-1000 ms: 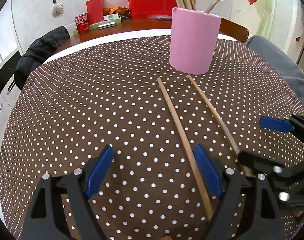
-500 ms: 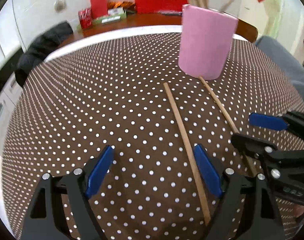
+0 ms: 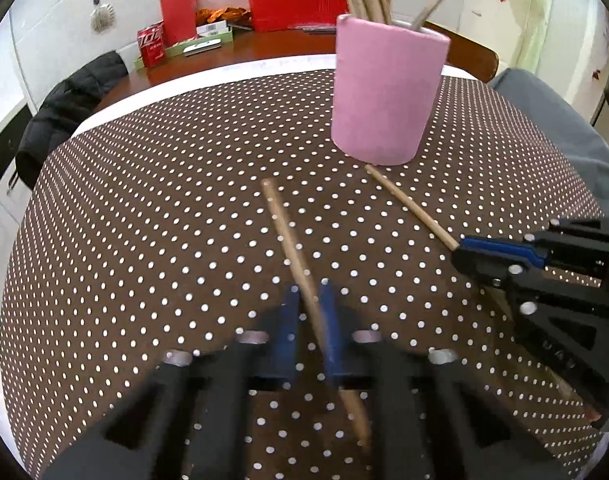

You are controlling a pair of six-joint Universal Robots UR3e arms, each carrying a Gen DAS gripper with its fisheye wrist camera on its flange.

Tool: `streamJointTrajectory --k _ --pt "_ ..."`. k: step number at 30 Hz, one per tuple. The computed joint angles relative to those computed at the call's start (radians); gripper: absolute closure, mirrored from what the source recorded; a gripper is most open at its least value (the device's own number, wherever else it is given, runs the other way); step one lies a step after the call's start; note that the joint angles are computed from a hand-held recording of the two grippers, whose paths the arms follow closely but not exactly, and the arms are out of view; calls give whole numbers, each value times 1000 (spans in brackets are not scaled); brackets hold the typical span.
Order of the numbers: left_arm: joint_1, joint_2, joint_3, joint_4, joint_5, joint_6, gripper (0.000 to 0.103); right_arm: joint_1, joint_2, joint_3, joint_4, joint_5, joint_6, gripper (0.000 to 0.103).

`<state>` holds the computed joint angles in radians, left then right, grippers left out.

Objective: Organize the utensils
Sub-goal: 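Close the left tool on a chopstick while the right tool grasps the other chopstick, then lift the left tool's chopstick into the pink cup while the right tool does likewise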

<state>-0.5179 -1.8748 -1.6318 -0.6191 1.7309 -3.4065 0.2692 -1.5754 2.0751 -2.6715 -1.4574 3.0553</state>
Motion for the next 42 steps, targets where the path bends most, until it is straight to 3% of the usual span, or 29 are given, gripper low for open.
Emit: streamJointTrajectory --k 6,10,15,20,25,29,36,42 --pt "38 100 -125 89 -34 -60 97 -175 -199 196 -52 233 -51 97" --pt "31 160 -158 139 -15 -96 97 -331 -395 303 7 475 -142 97" --pt "17 214 -148 219 22 -121 97 -455 -566 336 74 674 -176 97" --pt "-10 190 -40 280 42 -72 97 -537 -550 263 0 815 -108 97" --pt "0 106 113 332 19 -24 97 -537 -437 159 -150 844 -4 97" --pt "6 7 234 446 4 25 98 -522 -327 31 -248 838 76 97" --pt "42 -185 468 622 -106 71 97 -543 -181 -221 -296 854 167 97" --pt "53 -347 661 703 -119 28 98 -585 -75 -366 -383 870 273 97"
